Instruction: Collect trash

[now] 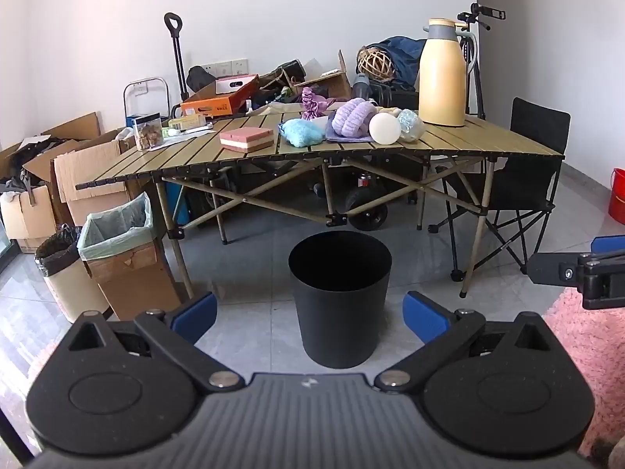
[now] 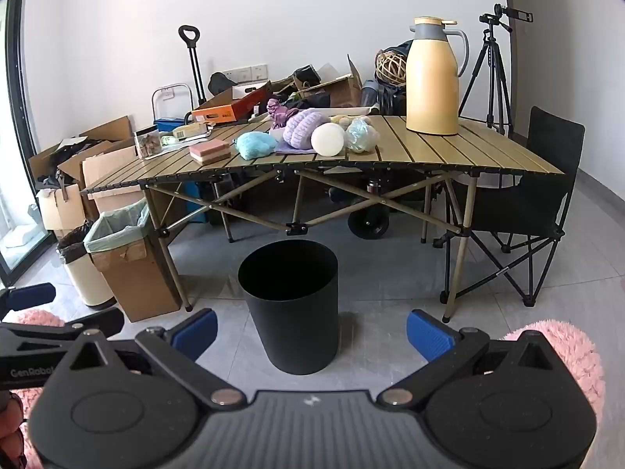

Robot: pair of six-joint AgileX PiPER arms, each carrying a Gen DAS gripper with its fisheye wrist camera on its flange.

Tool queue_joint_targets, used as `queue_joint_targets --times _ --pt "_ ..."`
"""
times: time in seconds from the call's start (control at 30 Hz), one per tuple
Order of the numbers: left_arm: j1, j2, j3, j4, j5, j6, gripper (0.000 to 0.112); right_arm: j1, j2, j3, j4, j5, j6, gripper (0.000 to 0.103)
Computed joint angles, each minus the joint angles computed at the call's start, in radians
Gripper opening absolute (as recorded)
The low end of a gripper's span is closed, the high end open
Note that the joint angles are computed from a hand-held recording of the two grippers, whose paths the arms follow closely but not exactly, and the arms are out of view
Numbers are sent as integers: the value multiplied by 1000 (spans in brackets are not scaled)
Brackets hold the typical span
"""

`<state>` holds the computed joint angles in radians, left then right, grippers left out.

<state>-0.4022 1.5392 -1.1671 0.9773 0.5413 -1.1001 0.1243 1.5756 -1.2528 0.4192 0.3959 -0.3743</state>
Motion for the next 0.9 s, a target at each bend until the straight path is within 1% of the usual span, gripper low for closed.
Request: queue_joint_targets --times 0.27,0.3,0.37,0.4,0.57,0.7,0.9 --pt "-27 22 -29 7 47 -8 103 1 -1 -3 -11 5 9 103" --pt "-24 1 -1 16 12 -18 103 1 -2 -2 -12 4 10 103" --pt "-14 -6 1 -2 2 -2 103 2 -4 1 -16 1 13 103" --pt "4 -3 4 -8 -19 12 103 2 -5 1 -16 0 12 103" --pt "2 -2 2 -7 -17 10 103 4 -7 5 -16 -3 10 103" --pt "5 -4 2 -13 -20 18 103 -3 -9 -10 -20 16 14 103" --pt "6 -5 0 -16 -20 22 103 1 -9 -2 -21 3 12 103"
